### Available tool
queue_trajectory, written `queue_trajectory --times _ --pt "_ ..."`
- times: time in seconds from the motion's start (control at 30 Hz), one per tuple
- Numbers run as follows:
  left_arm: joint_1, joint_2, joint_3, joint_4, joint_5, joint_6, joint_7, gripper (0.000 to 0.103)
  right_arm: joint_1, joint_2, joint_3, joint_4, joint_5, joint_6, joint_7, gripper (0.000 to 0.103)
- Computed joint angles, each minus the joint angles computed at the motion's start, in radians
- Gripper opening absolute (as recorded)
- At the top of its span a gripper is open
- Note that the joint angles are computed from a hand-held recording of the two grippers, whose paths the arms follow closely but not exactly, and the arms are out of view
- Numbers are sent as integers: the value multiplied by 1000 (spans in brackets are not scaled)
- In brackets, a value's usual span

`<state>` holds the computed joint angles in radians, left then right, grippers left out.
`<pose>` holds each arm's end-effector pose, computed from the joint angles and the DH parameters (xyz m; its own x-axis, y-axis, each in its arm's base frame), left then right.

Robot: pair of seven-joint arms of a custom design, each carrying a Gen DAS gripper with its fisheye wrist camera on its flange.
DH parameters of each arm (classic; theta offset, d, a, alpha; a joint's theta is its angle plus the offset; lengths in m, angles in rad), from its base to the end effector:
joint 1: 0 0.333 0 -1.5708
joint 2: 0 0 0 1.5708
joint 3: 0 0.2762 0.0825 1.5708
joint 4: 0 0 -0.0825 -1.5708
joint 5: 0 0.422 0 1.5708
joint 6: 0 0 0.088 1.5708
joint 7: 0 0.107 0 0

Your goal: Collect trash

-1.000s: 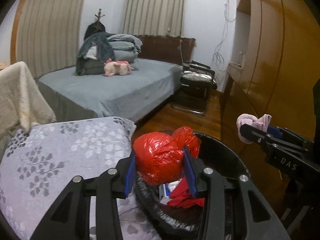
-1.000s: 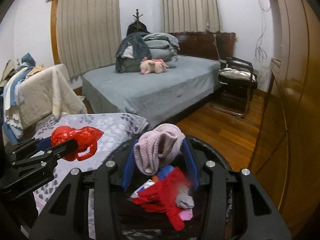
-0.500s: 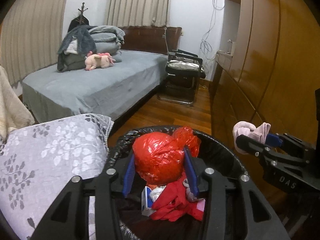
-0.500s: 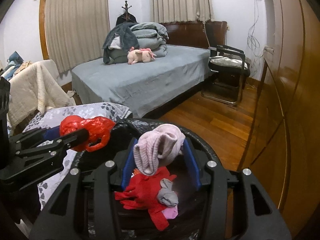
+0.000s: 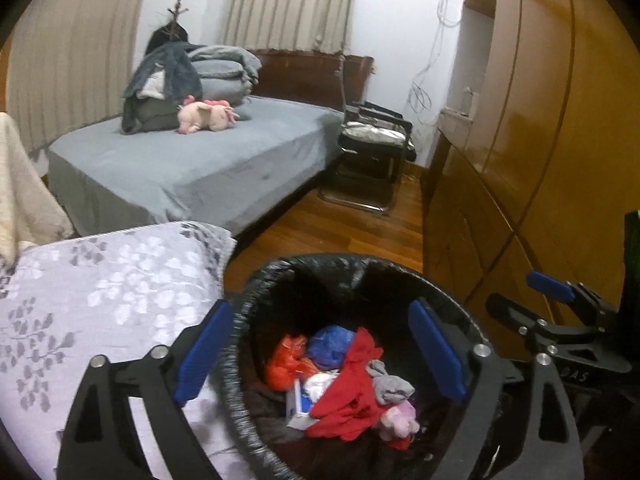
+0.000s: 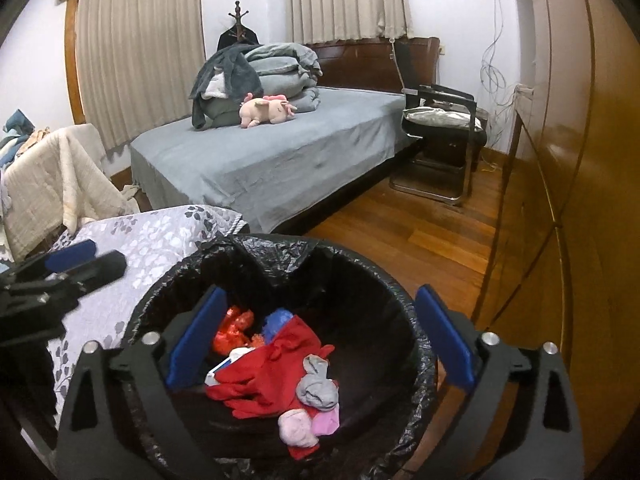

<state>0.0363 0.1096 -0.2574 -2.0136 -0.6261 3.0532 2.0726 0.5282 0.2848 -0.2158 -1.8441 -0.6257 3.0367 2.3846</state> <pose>0.6401 -0.0928 0.4422 -0.1865 -0.9699 0.1568 -0.5997 -0.0140 -0.8001 0.6380 0.2643 0.4141 0.1578 -0.9858 -0.0574 -0.5898 -0.0474 -0.8062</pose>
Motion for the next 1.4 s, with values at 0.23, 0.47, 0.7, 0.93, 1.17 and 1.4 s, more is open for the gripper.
queue_trajectory --times 0.23,0.47,0.7,0.93,1.17,1.4 --pt "-40 -144 89 -136 139 32 -157 97 -22 -92 55 -70 21 18 -24 97" --pt "-40 -313 128 -300 335 39 -329 97 -63 -178 139 -117 -15 7 -26 98" --pt "-42 -434 151 -406 455 31 -461 97 -114 -233 223 -153 -38 -9 -12 98" --pt "-51 -511 177 -467 554 40 -556 97 -148 -265 282 -178 -15 -12 -35 98" --pt "-74 -566 215 -507 640 51 -631 97 -158 -286 317 -187 -9 -10 -52 98" --pt "-70 -609 228 -533 729 61 -716 97 -167 -300 336 -195 -46 -7 -20 98"
